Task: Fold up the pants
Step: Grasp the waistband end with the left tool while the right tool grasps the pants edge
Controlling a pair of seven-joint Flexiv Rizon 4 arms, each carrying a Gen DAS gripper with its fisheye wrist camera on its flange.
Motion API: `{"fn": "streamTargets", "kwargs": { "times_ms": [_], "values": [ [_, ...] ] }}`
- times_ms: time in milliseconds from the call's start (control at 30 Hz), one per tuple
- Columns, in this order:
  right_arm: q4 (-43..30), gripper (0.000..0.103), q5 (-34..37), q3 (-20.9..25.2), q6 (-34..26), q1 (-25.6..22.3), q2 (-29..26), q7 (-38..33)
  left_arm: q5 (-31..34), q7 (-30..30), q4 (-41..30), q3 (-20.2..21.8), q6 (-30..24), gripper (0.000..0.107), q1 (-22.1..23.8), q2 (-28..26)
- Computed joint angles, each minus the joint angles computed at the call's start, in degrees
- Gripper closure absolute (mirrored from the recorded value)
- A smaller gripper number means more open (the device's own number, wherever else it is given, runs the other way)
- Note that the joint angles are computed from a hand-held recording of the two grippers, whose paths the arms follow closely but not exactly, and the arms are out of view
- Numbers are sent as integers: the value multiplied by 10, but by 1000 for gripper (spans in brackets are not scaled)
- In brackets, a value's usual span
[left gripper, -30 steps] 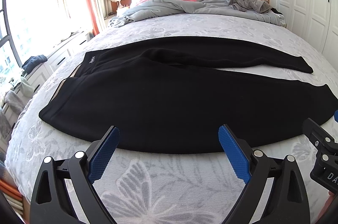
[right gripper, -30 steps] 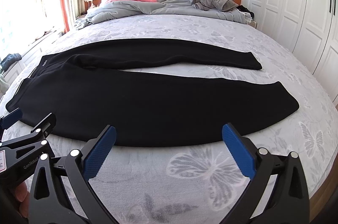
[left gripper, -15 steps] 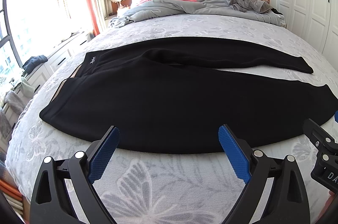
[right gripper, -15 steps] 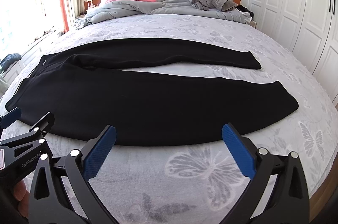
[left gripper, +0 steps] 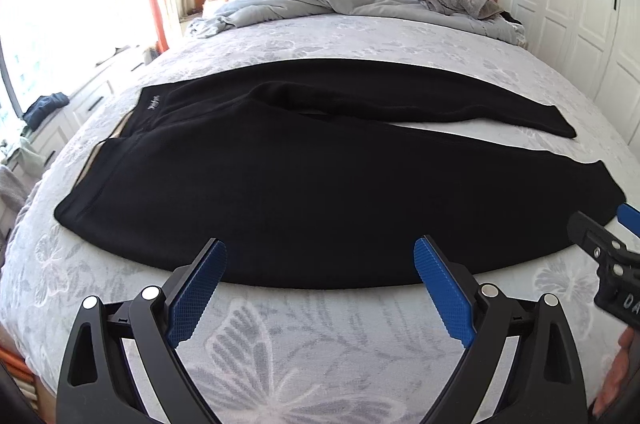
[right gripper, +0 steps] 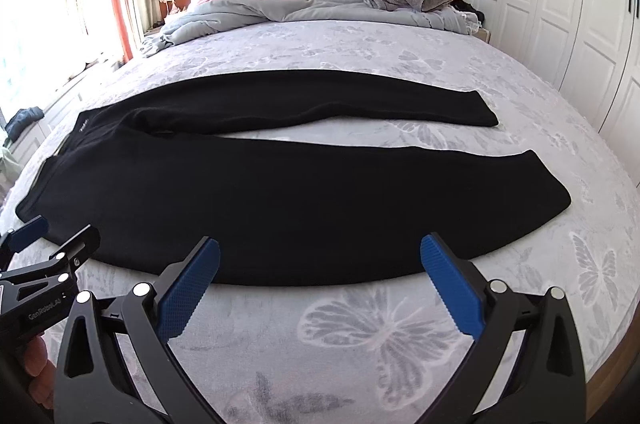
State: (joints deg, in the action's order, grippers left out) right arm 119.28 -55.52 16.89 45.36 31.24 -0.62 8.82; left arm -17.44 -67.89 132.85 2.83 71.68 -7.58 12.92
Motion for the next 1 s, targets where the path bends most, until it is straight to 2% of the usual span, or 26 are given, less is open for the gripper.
{"fn": "streamTargets", "kwargs": {
  "times_ms": [67, 100, 133, 200, 267, 367, 433, 533, 667, 767, 867, 967, 1000],
  "values": [
    [4, 5, 48, -18, 52, -27, 13, -71, -79, 62, -35, 29, -56, 14, -16, -12],
    [4, 5, 68, -26, 51, -40, 21, -102, -115, 84, -53, 36, -74, 14, -15, -21],
    [2, 5, 76, -32, 47, -53, 24, -122, -147, 103, -76, 42, -93, 14, -7, -34],
    [2, 5, 93, -47, 55, -82, 25, -163, -159, 97, -132, 39, -125, 14, 28, -72],
    [-2, 5, 111, -68, 66, -115, 15, -197, -138, 61, -197, 33, -142, 14, 72, -124],
    [-3, 5, 113, -97, 101, -161, -9, -192, -77, -26, -315, 30, -178, 14, 128, -217],
    [-5, 5, 128, -116, 148, -189, -32, -187, -42, -83, -391, 31, -196, 14, 152, -277],
    [-28, 5, 155, -139, 185, -213, -78, -181, 14, -155, -493, 39, -212, 14, 172, -359],
    [-72, 5, 176, -167, 218, -221, -143, -177, 83, -217, -643, 51, -265, 14, 180, -467],
    [-113, 5, 228, -170, 247, -232, -192, -216, 66, -230, -737, 25, -329, 14, 203, -536],
    [-149, 5, 276, -175, 244, -230, -229, -244, 61, -257, -819, 15, -396, 14, 209, -593],
    [-170, 5, 280, -196, 225, -212, -247, -250, 89, -278, -840, 22, -370, 16, 200, -612],
    [-173, 5, 270, -206, 225, -204, -250, -250, 94, -277, -852, 21, -368, 26, 199, -618]
  ]
}}
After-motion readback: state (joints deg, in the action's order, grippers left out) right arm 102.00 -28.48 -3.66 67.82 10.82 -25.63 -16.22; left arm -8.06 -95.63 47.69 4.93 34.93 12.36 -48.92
